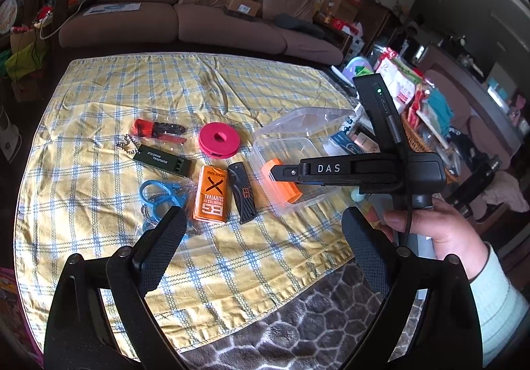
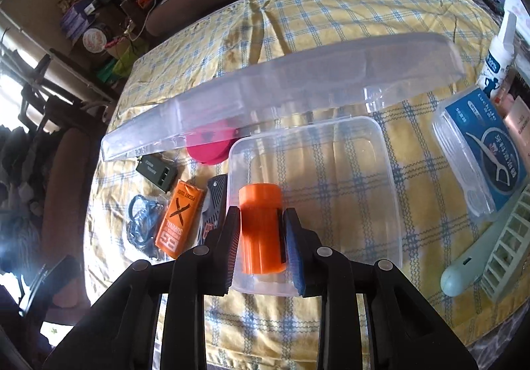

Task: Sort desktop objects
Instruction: 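Grasp the orange cylinder inside the clear box with the right tool, then reposition the orange cylinder within the box and open the right tool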

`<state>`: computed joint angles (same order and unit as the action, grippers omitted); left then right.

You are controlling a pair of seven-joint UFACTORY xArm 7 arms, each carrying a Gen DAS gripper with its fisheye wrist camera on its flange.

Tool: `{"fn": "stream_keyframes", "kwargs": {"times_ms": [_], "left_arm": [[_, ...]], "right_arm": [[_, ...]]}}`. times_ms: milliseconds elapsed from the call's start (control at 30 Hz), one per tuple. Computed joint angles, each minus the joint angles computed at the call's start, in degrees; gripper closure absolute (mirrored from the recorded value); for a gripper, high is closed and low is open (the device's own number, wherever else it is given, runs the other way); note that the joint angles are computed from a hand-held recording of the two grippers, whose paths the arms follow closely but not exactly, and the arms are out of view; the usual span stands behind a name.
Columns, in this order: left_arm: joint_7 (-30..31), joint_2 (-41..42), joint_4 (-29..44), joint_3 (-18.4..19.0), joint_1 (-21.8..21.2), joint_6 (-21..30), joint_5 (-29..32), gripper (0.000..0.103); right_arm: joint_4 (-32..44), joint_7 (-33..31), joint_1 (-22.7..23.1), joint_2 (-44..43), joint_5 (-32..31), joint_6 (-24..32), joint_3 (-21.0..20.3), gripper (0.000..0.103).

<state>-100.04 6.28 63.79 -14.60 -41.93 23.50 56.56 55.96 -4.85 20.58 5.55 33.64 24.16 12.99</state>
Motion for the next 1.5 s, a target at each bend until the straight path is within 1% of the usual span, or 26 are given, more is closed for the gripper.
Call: {"fn": "stream_keyframes", "kwargs": {"times_ms": [67,133,167,233,300,367,433,600,700,800,833,900,967,1033,1233,1400,1500], "left_arm": [[0.2,0.2,0.1,0.0,0.1,-0.2,-0.3,0.009],[0.3,0.3,0.1,0.1,0.0,-0.3,-0.4,0.009],[0.4,0.4,0.1,0.1,0.0,-0.4,-0.4,0.009],[0.6,0.5,0.3,0.1,-0.2,-0.2,-0.6,0.009],[0.6,0.6,0.3,0.2,-0.3,-0.2,-0.5,0.009],[0.7,0.6,0.4,0.3,-0.4,-0.2,-0.6,0.009],[1.0,0.8,0.5,0.3,-0.5,-0.2,-0.7,0.009],[1.4,1.0,0.6,0.5,-0.7,-0.2,-1.0,0.009],[1.4,1.0,0.7,0.6,-0.8,-0.1,-1.0,0.009],[1.5,0.9,0.6,0.6,-0.8,-0.1,-1.0,0.009],[1.7,0.9,0.5,0.6,-0.7,-0.1,-1.2,0.009],[2.2,0.9,0.5,0.5,-0.6,-0.2,-1.7,0.009],[2.2,0.9,0.5,0.6,-0.6,-0.3,-1.6,0.009],[2.0,0.9,0.6,0.6,-0.7,-0.2,-1.4,0.009],[1.5,0.8,0.3,0.7,-0.5,-0.6,-1.0,0.009],[1.9,1.0,0.4,0.7,-0.5,-0.8,-1.4,0.009],[2.2,1.2,0.6,0.7,-0.6,-0.7,-1.6,0.009]], "right_arm": [[-0.2,-3.3,-0.9,-0.5,5.7,1.0,0.4,0.073],[-0.3,-5.4,-1.2,-0.7,8.9,2.0,0.2,0.073],[-0.3,-5.7,-1.2,-0.7,9.0,2.3,0.0,0.073],[-0.4,-5.7,-1.0,-0.8,8.5,2.7,-0.2,0.077],[-0.5,-5.7,-0.9,-1.2,8.8,3.2,-0.4,0.078],[-0.4,-6.1,-1.1,-1.2,10.3,3.9,-0.6,0.080],[-0.1,-6.7,-1.4,-1.2,12.1,5.3,-0.8,0.080],[0.2,-7.3,-1.6,-1.3,13.1,6.6,-1.1,0.081],[0.0,-7.0,-1.2,-1.6,12.0,6.7,-1.2,0.082],[-0.1,-6.2,-0.9,-1.6,9.8,6.3,-1.3,0.081],[-0.1,-5.0,-0.7,-1.6,8.2,5.9,-1.3,0.074],[0.4,-0.9,-0.2,-1.0,2.1,5.6,-1.6,0.063],[0.7,-1.1,-0.1,-0.5,1.0,5.4,-1.2,0.064],[1.0,-2.8,-0.3,0.0,2.1,5.2,-0.8,0.076],[0.9,-5.8,-1.0,0.4,7.0,2.4,-0.1,0.076],[1.7,-6.4,-0.9,1.8,8.6,-0.5,0.4,0.076],[1.6,-9.9,-1.6,2.6,13.2,-2.3,1.5,0.076]]}}
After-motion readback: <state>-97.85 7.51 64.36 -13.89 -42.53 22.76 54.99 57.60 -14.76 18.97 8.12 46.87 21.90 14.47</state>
